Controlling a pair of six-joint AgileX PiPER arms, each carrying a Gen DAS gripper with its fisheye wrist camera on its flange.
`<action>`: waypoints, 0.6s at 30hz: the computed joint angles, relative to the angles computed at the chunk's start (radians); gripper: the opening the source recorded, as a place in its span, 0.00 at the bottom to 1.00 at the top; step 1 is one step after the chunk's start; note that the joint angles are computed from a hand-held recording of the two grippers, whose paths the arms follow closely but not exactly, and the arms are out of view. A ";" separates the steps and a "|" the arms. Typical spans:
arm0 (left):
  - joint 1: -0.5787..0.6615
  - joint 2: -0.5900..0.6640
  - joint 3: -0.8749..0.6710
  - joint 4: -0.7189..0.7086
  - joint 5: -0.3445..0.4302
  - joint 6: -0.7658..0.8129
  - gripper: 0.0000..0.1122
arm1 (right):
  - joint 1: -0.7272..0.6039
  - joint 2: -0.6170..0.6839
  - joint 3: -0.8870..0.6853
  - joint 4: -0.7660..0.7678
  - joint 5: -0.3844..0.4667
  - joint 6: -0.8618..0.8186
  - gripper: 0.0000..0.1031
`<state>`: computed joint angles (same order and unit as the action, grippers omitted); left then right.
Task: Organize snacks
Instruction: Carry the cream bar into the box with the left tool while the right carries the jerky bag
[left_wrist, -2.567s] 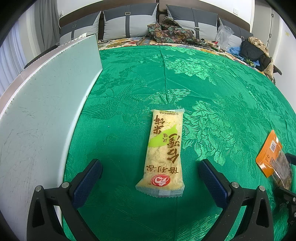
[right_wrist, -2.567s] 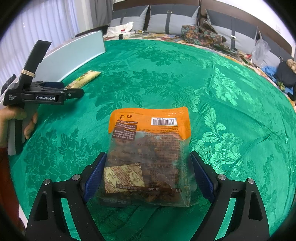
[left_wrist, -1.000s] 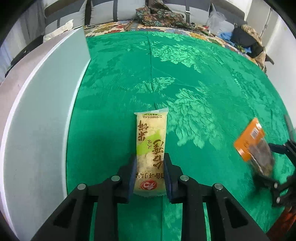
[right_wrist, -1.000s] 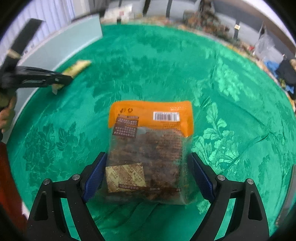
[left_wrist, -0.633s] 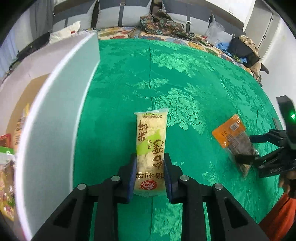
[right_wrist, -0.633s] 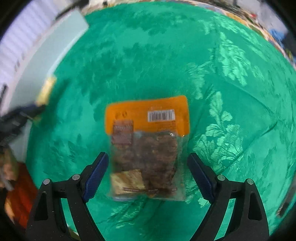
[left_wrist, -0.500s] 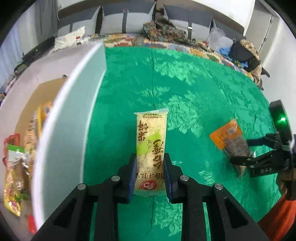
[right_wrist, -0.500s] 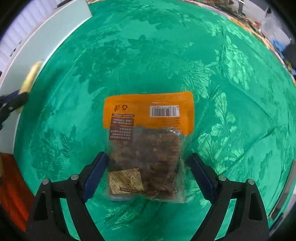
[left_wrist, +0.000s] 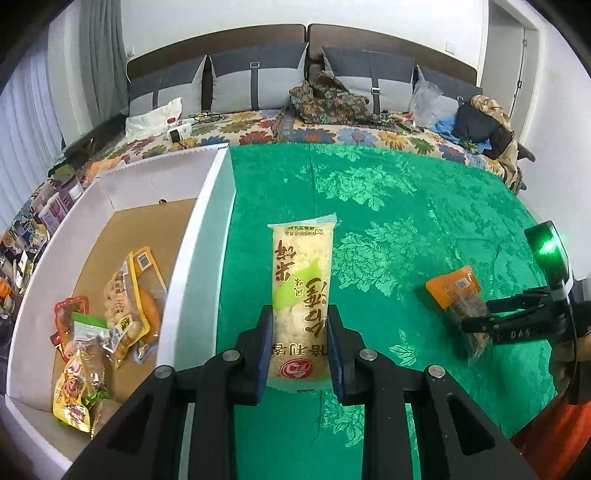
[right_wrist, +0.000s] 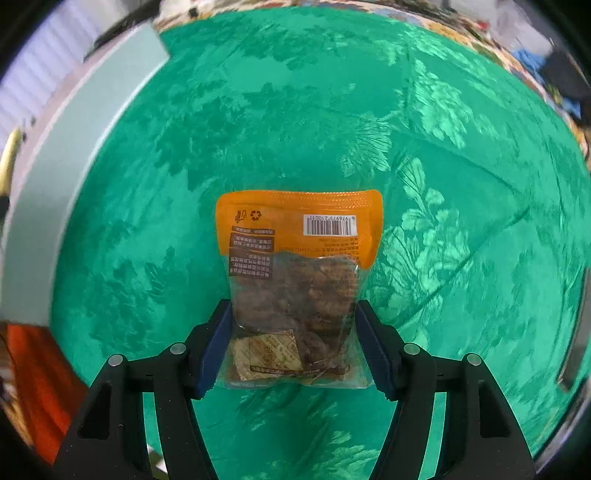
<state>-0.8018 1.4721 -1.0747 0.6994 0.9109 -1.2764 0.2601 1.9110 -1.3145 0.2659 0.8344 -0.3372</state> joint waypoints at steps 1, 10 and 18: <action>0.007 -0.027 0.010 -0.016 -0.010 0.010 0.23 | -0.020 -0.011 0.007 0.030 0.007 -0.017 0.66; 0.418 -0.440 0.141 -0.250 0.004 0.309 0.23 | 0.119 -0.119 -0.217 0.395 0.209 0.001 0.67; 0.861 -0.627 0.281 -0.272 0.073 0.609 0.87 | 0.541 0.227 -0.919 0.245 0.271 0.359 0.81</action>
